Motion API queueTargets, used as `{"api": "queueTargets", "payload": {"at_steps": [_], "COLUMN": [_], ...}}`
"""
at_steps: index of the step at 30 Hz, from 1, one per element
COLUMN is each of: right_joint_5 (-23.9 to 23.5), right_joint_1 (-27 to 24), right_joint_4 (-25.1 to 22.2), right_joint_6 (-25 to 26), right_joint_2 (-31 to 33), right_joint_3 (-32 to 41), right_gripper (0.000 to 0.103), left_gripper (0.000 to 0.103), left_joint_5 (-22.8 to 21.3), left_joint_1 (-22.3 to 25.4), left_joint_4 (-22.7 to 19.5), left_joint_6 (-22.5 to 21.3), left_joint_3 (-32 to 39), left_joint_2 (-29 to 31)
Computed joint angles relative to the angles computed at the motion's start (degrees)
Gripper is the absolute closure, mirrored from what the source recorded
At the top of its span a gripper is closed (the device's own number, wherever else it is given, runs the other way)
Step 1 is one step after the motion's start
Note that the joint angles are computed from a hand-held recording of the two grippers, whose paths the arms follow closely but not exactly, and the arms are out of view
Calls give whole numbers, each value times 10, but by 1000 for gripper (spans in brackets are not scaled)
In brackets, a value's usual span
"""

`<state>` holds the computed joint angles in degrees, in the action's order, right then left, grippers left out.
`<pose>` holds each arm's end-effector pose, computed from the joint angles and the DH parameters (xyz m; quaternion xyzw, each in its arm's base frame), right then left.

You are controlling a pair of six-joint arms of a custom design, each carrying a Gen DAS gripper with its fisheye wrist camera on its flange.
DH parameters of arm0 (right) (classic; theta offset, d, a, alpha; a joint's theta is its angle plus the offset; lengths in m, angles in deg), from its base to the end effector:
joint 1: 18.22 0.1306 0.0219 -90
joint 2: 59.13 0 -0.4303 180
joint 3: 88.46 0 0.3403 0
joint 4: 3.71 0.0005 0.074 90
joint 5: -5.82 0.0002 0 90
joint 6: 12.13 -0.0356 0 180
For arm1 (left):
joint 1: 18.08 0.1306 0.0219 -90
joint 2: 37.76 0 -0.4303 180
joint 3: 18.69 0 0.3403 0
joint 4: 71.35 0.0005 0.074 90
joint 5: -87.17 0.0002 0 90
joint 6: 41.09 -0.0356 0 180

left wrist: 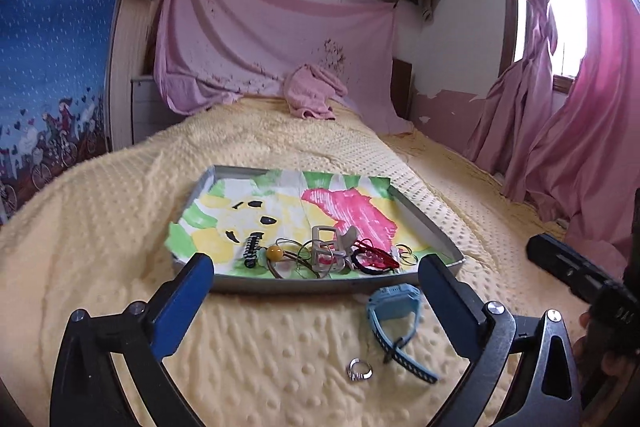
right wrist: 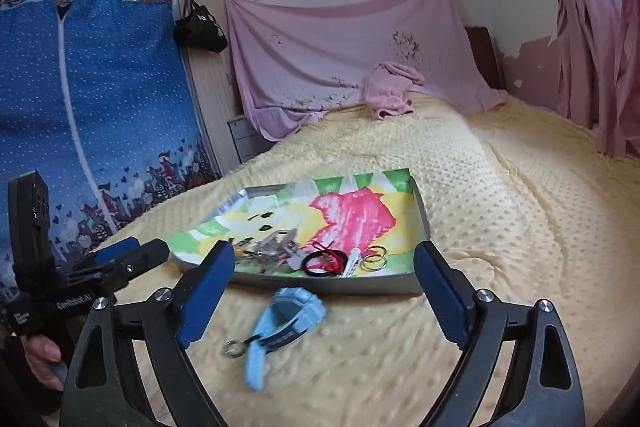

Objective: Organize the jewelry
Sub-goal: 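Lift both open tools out of the tray back over the blue watch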

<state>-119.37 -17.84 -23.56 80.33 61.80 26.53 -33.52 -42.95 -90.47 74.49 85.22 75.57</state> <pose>0.6741 0.0245 0.4195 -0.1806 0.8032 0.2468 0.5112 0.5698 -0.2446 0.4199 -0.1404 0.8281 -0.0042 0.5427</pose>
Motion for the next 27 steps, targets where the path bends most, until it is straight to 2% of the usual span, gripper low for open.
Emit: {"api": "queueTargets", "payload": {"at_steps": [2, 8, 13, 17, 27], "right_joint_5": [-10, -22, -22, 0, 37], "right_joint_1": [-5, -18, -26, -23, -10], "right_joint_4": [4, 21, 71, 90, 77], "right_joint_6": [5, 9, -8, -3, 26], "right_joint_2": [-20, -73, -102, -103, -79], "right_joint_3": [-20, -86, -153, -178, -171], "right_gripper": [11, 10, 10, 10, 10], "left_gripper": [0, 0, 0, 0, 0], "left_joint_5": [-13, -49, -83, -95, -110], "left_joint_1": [-9, -33, -46, -48, -43], "left_joint_4": [6, 32, 46, 42, 5], "left_joint_6": [-4, 2, 11, 20, 27], "left_joint_3": [-14, -67, -104, -117, -104], "left_joint_2": [-12, -47, -64, -67, -45]}}
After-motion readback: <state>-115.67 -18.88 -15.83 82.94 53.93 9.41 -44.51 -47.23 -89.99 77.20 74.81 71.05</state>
